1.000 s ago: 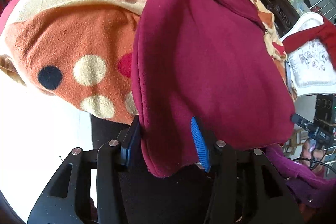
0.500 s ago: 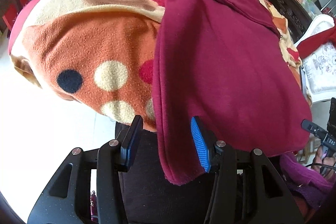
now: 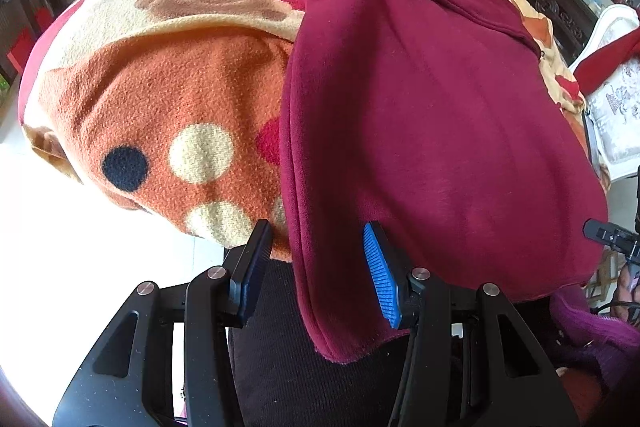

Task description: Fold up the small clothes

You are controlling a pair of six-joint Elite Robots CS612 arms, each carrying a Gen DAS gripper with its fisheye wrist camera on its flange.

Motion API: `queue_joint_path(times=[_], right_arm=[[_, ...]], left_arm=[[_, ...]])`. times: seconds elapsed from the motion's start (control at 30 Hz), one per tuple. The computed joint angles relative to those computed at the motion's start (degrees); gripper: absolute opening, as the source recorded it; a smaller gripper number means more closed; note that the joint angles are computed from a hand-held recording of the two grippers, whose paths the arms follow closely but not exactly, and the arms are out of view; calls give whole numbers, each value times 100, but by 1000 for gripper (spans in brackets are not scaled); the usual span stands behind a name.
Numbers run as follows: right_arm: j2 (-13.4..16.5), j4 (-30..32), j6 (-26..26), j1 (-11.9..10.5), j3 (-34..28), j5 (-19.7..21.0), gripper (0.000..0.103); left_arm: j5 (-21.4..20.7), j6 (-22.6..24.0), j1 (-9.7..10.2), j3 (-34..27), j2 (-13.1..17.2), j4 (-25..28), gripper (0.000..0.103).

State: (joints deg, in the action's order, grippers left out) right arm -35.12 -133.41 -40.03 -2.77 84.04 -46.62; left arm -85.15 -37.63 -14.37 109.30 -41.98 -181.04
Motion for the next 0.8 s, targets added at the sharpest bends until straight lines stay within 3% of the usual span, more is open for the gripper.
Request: queue_joint_path(times=[0.5,0.63,0.67,0.7,0.8], right_arm=[[-20,140,-152,29,11,-48,37],[-86,194,-474,67,36,-57,35],[-100,240,-504,61,33,46,32],[-105,403,-559,46,-5,207,30],[-133,685,-826,21,-133,617,24]], left_arm=[[-78,-31,-22,-21,14,111,47],[-415,156,28,-22,58,-109,46],[-594,237,55,-17,73,-214,27],[-790,315,84,-27,82,-279,17],[-942,527,131,-36,50,-474,10]])
